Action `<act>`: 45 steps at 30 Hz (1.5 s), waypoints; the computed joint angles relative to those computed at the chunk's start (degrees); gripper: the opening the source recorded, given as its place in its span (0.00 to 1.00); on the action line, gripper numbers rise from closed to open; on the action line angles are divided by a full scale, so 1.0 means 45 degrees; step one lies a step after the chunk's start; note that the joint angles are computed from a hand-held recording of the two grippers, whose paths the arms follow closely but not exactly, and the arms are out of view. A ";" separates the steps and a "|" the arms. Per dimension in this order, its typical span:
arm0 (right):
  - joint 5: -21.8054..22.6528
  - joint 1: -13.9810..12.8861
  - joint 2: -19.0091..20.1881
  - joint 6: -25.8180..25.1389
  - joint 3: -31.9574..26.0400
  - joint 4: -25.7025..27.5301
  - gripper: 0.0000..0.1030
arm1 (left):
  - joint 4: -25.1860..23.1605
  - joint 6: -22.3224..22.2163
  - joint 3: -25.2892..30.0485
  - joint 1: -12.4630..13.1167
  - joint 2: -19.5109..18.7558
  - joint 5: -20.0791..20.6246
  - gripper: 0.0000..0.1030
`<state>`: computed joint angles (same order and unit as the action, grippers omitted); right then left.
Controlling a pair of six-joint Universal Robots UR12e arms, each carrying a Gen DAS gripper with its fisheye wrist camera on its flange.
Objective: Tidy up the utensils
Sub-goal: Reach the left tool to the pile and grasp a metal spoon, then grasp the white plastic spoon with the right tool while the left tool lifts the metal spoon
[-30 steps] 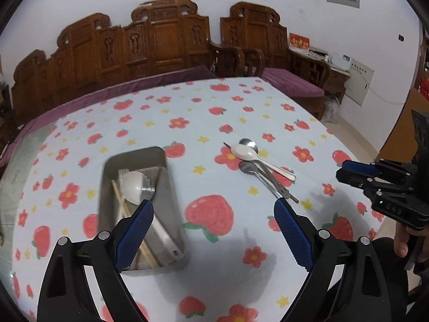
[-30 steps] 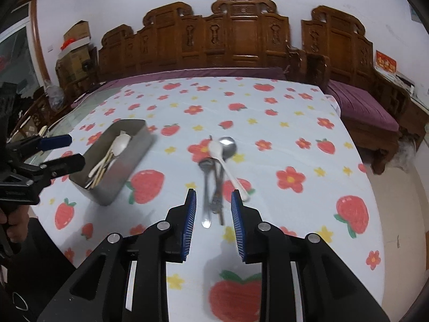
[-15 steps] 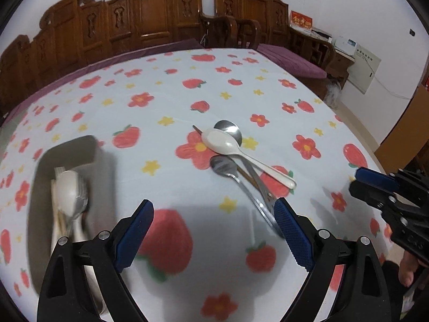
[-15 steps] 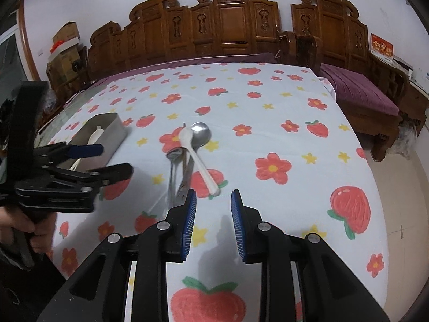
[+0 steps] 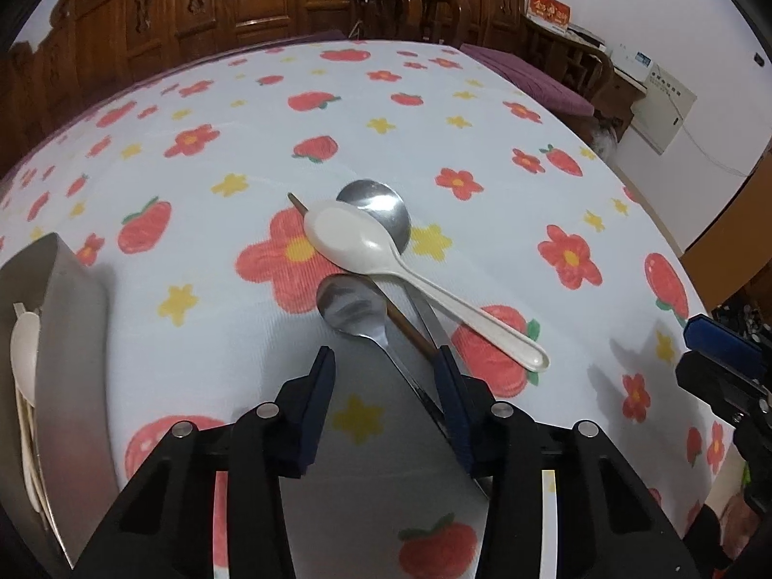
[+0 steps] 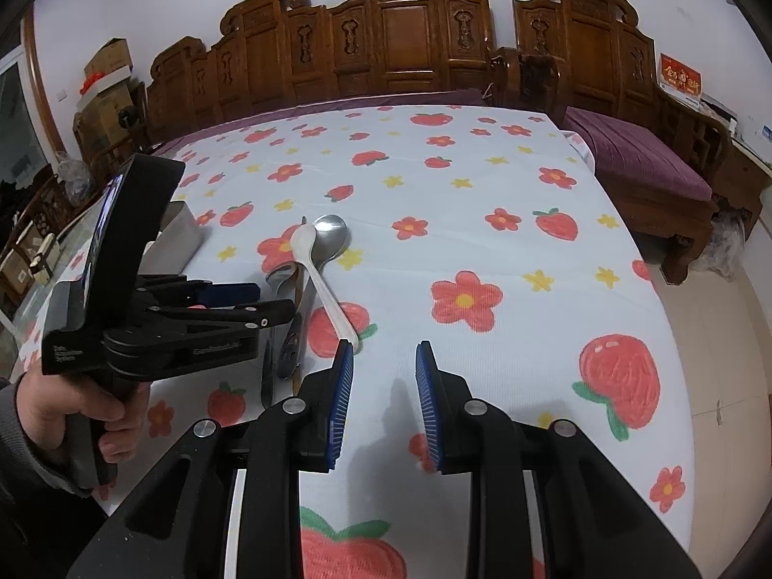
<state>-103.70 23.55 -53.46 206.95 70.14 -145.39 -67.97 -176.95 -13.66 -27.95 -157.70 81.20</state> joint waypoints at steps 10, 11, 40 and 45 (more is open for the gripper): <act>-0.0187 0.0159 0.0208 -0.0311 -0.0411 0.0273 0.28 | 0.0760 0.0245 -0.1733 0.0144 0.0889 0.0043 0.09; -0.0187 0.0178 0.0256 -0.0334 -0.0488 0.0354 0.28 | 0.0911 0.0252 -0.1969 0.0171 0.1000 0.0016 0.02; 0.1124 -0.0189 0.3033 -0.0492 -0.4901 0.3288 0.28 | 0.5225 0.0904 -0.7235 0.1134 0.4100 -0.2869 0.01; 0.1323 -0.0243 0.3448 -0.0641 -0.5693 0.3944 0.28 | 0.5363 0.0850 -0.7242 0.1205 0.4162 -0.3000 0.01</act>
